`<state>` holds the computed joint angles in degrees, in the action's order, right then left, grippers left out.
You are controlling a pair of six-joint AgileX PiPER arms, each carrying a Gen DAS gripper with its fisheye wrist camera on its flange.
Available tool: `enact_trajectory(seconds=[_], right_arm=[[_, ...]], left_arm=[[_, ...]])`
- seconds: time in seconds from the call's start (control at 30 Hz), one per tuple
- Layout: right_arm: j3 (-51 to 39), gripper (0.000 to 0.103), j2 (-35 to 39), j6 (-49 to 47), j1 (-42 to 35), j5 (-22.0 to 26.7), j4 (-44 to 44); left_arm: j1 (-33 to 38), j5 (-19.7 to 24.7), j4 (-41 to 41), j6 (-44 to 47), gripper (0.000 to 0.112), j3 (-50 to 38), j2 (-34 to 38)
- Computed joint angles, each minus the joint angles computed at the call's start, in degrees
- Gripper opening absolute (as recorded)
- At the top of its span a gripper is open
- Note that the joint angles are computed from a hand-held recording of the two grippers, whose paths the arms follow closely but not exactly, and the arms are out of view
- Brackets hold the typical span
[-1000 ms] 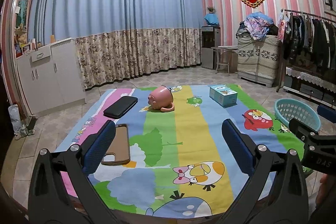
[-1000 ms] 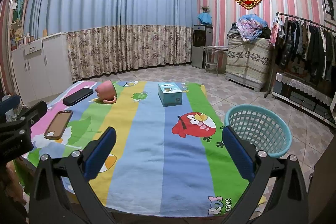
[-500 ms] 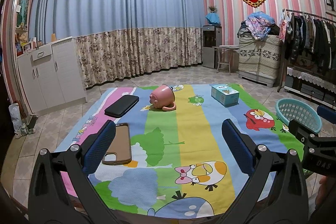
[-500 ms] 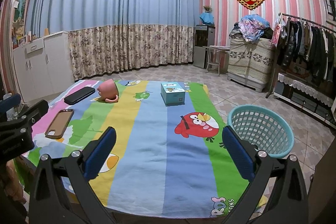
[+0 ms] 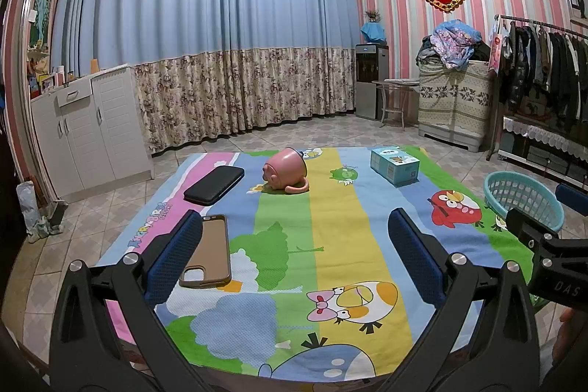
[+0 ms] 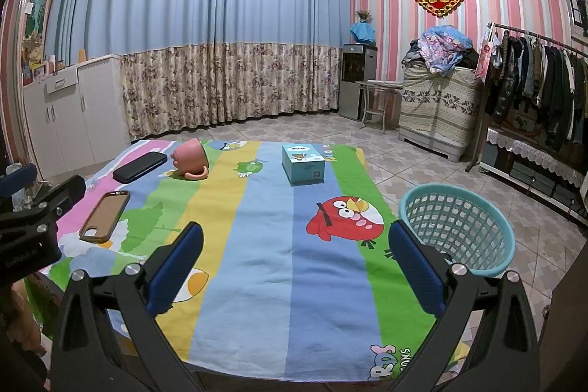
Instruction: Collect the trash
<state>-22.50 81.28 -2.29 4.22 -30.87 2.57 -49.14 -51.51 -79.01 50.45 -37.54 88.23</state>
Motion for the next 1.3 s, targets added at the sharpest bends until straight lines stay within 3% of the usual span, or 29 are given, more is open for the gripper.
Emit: enact_trajectory(seconds=[1.3], right_arm=[[-0.41, 0.099, 0.72, 1.15, 0.57, -0.20, -0.26]], left_arm=[[-0.68, -1.41, 1.10, -2.05, 0.098, 1.18, 0.86]])
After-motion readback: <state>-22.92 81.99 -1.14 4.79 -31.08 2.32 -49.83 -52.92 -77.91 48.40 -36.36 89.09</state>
